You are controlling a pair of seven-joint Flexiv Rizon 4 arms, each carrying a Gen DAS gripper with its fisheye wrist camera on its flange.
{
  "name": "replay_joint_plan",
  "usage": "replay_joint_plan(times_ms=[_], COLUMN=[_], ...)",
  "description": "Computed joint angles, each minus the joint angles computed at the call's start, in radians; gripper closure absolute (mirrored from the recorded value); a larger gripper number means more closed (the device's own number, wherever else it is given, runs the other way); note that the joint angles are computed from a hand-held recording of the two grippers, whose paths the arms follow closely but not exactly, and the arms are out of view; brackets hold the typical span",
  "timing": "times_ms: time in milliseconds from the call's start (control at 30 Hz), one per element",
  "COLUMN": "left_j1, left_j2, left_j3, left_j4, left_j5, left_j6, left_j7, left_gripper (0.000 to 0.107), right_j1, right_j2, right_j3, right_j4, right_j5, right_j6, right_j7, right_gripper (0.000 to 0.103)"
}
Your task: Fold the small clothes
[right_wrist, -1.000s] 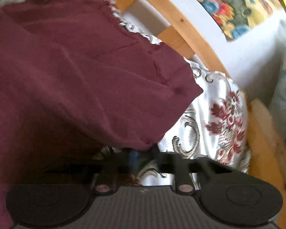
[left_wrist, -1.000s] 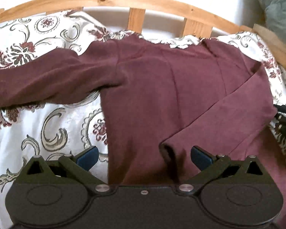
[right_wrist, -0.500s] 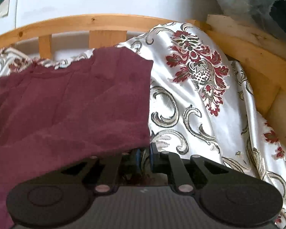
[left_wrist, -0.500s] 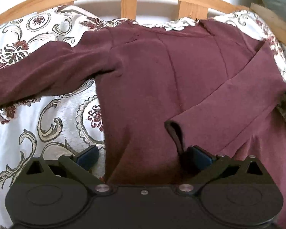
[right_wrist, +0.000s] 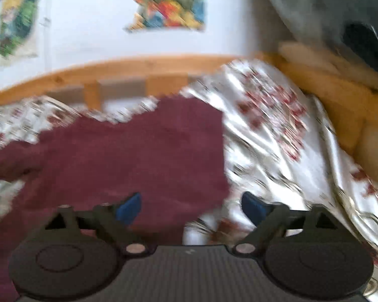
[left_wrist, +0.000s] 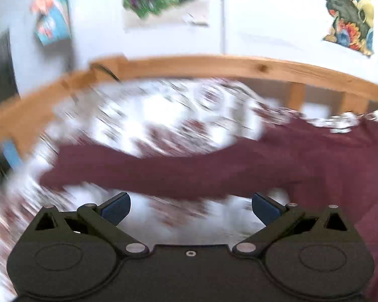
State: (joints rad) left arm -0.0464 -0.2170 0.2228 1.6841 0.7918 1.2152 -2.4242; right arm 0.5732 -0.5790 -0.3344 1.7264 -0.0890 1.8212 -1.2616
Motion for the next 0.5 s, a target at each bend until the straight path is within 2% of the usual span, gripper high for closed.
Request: replay_joint_plan(times_ms=[100, 167, 200, 300, 367, 400, 467, 500], left_j1=[0.063, 0.133, 0.172, 0.213, 0.237, 0.244, 0.233, 0.214], left_j2=[0.026, 0.02, 0.014, -0.02, -0.041, -0.041, -0.067, -0.067], left_j3=[0.014, -0.006, -0.025, -0.044, -0.069, -0.077, -0.078, -0.068], left_j4=[-0.007, 0.006, 0.015, -0.013, -0.033, -0.028, -0.075, -0.079], left_j5=[-0.007, -0.095, -0.169, -0.309, -0.426, -0.469, -0.495, -0.481], left_j6=[0.001, 0.053, 0.061, -0.004, -0.063, -0.084, -0.167, -0.195], left_j7=[0.156, 0.333, 0.462, 0.693, 0.829, 0.896, 1.01, 1.033], left_gripper=[0.004, 0.004, 0.005, 0.011, 0.012, 0.013, 0.025, 0.029], right_j1=[-0.078, -0.105, -0.113, -0.179, -0.18, -0.153, -0.071, -0.052], right_j2=[0.015, 0.014, 0.012, -0.002, -0.002, 0.001, 0.004, 0.005], right_j3=[0.134, 0.187, 0.206, 0.312, 0.328, 0.299, 0.21, 0.19], right_j4=[-0.01, -0.024, -0.032, -0.067, -0.066, -0.06, -0.045, -0.041], right_j5=[-0.064, -0.104, -0.115, -0.163, -0.17, -0.157, -0.105, -0.086], right_j6=[0.036, 0.046, 0.052, 0.055, 0.063, 0.077, 0.104, 0.109], right_j7=[-0.051, -0.089, -0.103, -0.123, -0.132, -0.142, -0.172, -0.187], right_gripper=[0.006, 0.005, 0.005, 0.003, 0.002, 0.002, 0.001, 0.001])
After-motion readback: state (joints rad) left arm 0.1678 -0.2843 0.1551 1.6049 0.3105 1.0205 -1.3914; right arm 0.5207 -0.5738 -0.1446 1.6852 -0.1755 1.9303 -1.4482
